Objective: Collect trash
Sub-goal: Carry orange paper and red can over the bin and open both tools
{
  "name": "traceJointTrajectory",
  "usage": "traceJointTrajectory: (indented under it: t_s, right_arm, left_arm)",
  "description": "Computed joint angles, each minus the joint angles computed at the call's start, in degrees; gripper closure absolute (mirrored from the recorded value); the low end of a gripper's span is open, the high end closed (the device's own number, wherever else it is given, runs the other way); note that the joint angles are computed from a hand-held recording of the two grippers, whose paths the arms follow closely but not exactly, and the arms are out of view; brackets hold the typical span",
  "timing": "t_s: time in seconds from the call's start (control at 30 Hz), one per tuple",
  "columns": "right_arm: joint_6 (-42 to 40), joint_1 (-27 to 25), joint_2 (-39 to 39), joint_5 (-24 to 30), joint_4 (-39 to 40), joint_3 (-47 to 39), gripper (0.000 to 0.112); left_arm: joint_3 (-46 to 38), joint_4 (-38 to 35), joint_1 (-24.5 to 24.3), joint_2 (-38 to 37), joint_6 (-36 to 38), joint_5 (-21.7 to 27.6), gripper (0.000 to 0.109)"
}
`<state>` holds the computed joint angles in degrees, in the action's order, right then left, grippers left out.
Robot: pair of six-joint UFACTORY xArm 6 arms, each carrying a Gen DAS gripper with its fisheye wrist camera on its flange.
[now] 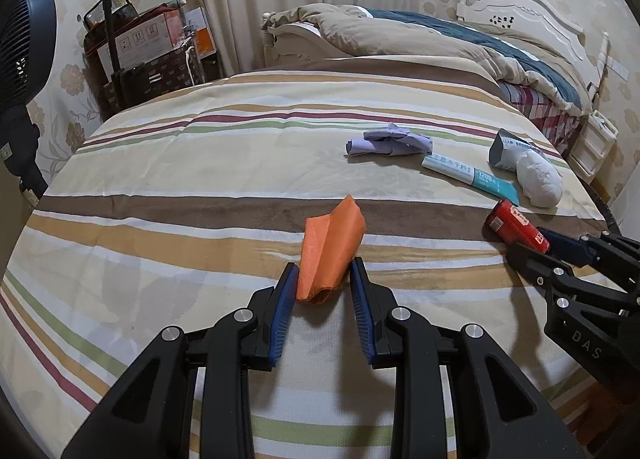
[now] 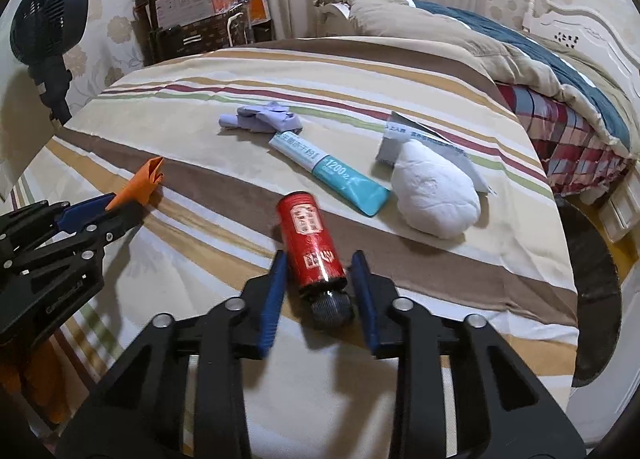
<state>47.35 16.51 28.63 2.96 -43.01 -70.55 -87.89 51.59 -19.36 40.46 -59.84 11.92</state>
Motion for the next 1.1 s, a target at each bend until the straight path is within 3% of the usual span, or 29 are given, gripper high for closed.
traceJointTrajectory:
  t_s: [0.2,0.5,0.67,1.1]
  right_arm:
    - [8.27,-0.75,-1.41,-0.9,-8.05,1.41,0.087]
    - [41.87,-4.77,-6.98,-1.97,-39.08,4.1,0.087]
    - [55.57,-6.91,-10.72,0.36,-51.21,6.25,0.087]
    - [72.84,-14.17,-17.89,4.25,-64.9,12.62,0.087]
  left_arm:
    - [0.18,2.44,-0.1,-0.22,-2.38,-0.68,0.079]
    - [-0.59,3.34,-1.77,0.1,-3.25,-3.44,0.079]
    - [-2.23,3.49,-3.4,0.71,-2.89,-4.87,0.079]
    - [-13.81,-14.16,-10.22,8.15,16.37,-4.59,0.079]
